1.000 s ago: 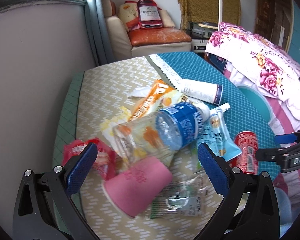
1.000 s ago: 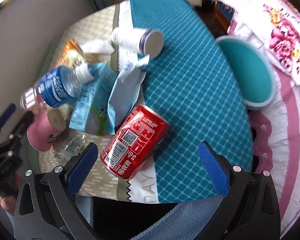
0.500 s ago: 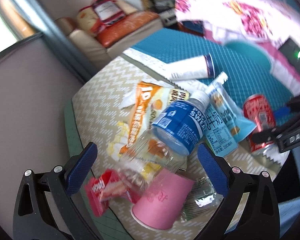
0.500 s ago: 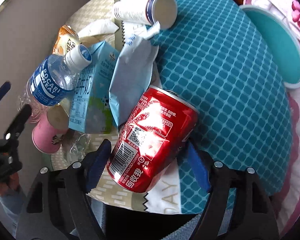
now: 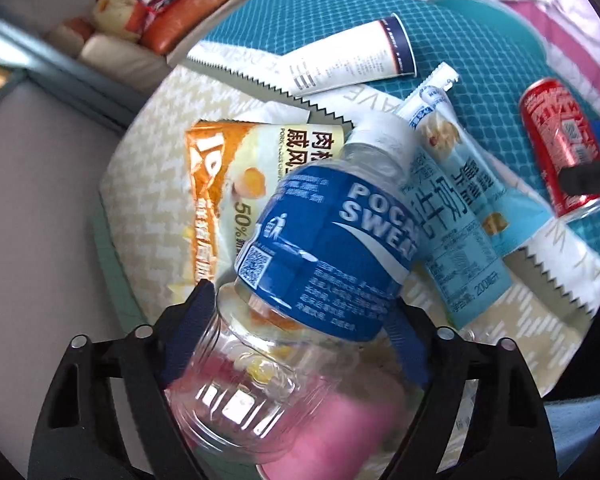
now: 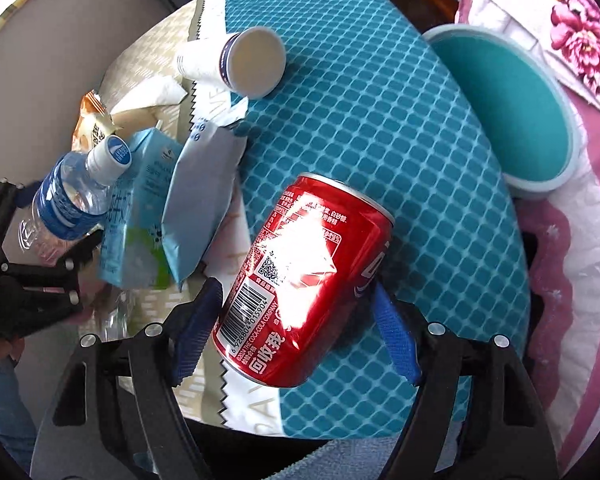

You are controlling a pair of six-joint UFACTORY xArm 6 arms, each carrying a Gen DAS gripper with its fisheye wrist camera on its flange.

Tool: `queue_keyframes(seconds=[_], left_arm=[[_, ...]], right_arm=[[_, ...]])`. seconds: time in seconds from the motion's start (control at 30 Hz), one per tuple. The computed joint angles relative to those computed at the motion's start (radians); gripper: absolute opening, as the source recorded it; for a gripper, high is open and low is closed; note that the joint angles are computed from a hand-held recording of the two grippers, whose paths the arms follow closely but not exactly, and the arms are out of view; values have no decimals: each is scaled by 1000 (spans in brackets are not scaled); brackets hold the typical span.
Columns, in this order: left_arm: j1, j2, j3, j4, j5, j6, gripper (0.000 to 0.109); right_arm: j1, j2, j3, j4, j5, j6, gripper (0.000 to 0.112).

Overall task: Collect trash
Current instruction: 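Close left tool on the Pocari bottle while right tool grasps the red Coca-Cola can, then carry bottle and can over the teal bin and open both tools to drop them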

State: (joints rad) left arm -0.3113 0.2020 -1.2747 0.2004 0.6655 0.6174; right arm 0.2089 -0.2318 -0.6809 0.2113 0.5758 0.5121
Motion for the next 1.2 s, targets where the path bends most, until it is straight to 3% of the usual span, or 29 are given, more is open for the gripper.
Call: queue_keyframes(seconds=[0.17,0.37,0.9,1.2], left_arm=[[10,7,-36,-93,33,-17,75],[6,2,-37,-126,47,-50,72],[33,-32,-105,-425,157,-21,72],[-48,-33,-134,-507,141,-29,72]], right_arm=[[-22,3,-17,4,27,-35,73],[-29,136,-86,49,-28,-83,69],[-50,69,-36,103,-114,-147,69],[-173,-51,15,61,-157,-116,69]])
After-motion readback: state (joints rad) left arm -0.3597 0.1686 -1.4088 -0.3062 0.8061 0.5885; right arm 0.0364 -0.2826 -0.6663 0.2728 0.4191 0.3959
